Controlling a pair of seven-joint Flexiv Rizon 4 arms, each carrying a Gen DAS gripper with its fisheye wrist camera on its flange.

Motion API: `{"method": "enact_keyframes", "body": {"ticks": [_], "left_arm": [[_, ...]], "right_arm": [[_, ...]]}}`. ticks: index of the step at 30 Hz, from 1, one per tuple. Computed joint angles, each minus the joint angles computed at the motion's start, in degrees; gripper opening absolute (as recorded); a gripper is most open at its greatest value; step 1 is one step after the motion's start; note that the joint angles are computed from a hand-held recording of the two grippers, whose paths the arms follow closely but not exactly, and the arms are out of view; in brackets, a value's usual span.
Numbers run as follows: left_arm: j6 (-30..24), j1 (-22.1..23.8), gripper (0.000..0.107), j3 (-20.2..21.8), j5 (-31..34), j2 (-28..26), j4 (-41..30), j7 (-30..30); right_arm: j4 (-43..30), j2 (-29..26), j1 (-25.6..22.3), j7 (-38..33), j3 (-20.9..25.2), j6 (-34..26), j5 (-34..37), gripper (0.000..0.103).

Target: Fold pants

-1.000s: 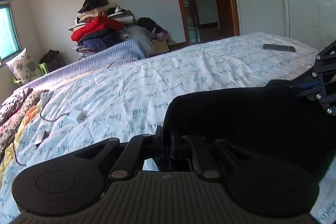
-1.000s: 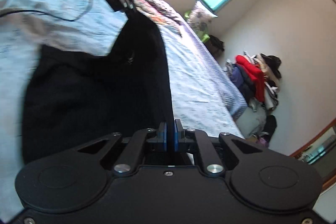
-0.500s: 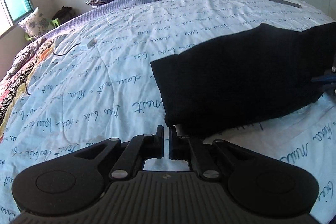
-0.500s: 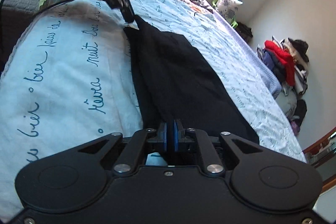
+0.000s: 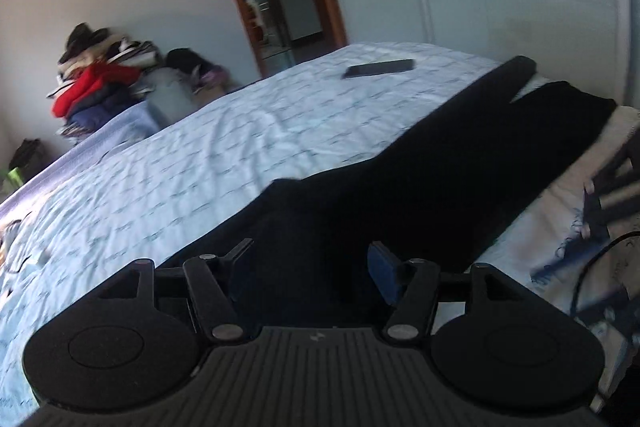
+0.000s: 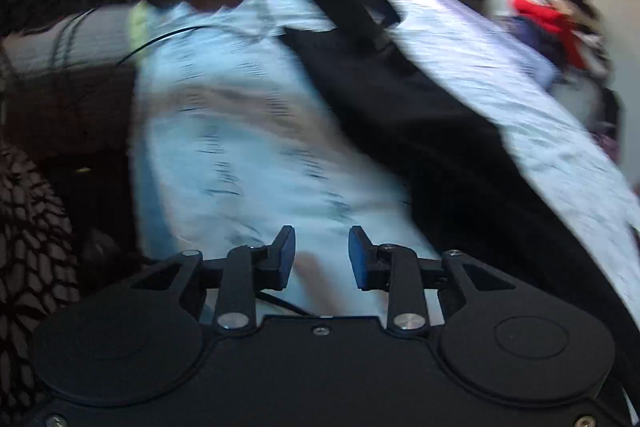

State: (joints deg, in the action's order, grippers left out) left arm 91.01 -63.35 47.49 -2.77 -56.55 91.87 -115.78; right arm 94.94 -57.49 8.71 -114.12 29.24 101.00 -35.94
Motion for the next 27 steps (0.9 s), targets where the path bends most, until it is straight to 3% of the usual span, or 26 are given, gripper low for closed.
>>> {"method": "enact_keyframes", "body": {"ticks": [2,3,5,8,11,13,15,16,18,21,25,27], "left_arm": [[-0.7,3.3,0.066,-4.0,0.6,-2.0,-5.5,2.7],[-1.6,4.9,0.066,-5.6,1.1,-3.4,-8.7,4.2],[-5.1,6.4,0.065,-6.7,2.6,-6.2,-14.4,6.0],[-11.4,6.2,0.061,-4.6,5.0,-10.5,-21.2,6.2],[-15.7,6.9,0.056,-4.2,7.4,-12.6,-25.2,6.5],[-17.1,7.7,0.049,-4.7,8.9,-13.2,-26.6,6.5],[-16.6,8.3,0.034,-5.1,10.7,-13.5,-27.3,6.1],[-16.2,8.5,0.031,-5.3,11.6,-13.4,-27.4,5.6],[-15.7,9.2,0.013,-6.9,12.6,-12.6,-27.0,4.7],[-12.6,10.5,0.008,-10.1,13.9,-9.9,-24.3,2.6],[-8.9,12.6,0.008,-15.2,17.2,-6.1,-20.5,2.7],[-9.1,13.8,0.008,-17.4,18.6,-5.2,-19.7,3.6]], "right_arm": [[-3.9,1.2,7.2,-4.0,-8.1,5.1,18.3,0.029],[-7.3,0.7,8.8,-3.8,-9.6,4.0,26.0,0.029],[-15.8,-2.3,7.3,4.5,-7.1,-3.1,35.1,0.031],[-26.5,-9.7,-0.4,16.6,4.2,-12.6,37.0,0.032],[-32.7,-12.7,1.4,22.0,3.2,-14.8,41.3,0.036],[-37.9,-15.2,2.0,21.5,4.7,-17.2,44.5,0.042],[-42.6,-17.9,1.6,21.1,8.1,-20.1,46.0,0.042],[-43.5,-18.3,2.1,21.5,8.0,-20.0,46.9,0.034],[-43.1,-18.4,2.4,20.7,8.0,-17.7,47.7,0.009],[-37.8,-14.8,2.6,17.2,6.6,-12.0,51.9,0.009],[-26.3,-10.5,0.3,17.8,7.0,-2.8,47.6,0.008],[-22.4,-8.8,-0.2,17.6,6.7,-1.4,47.7,0.008]]}}
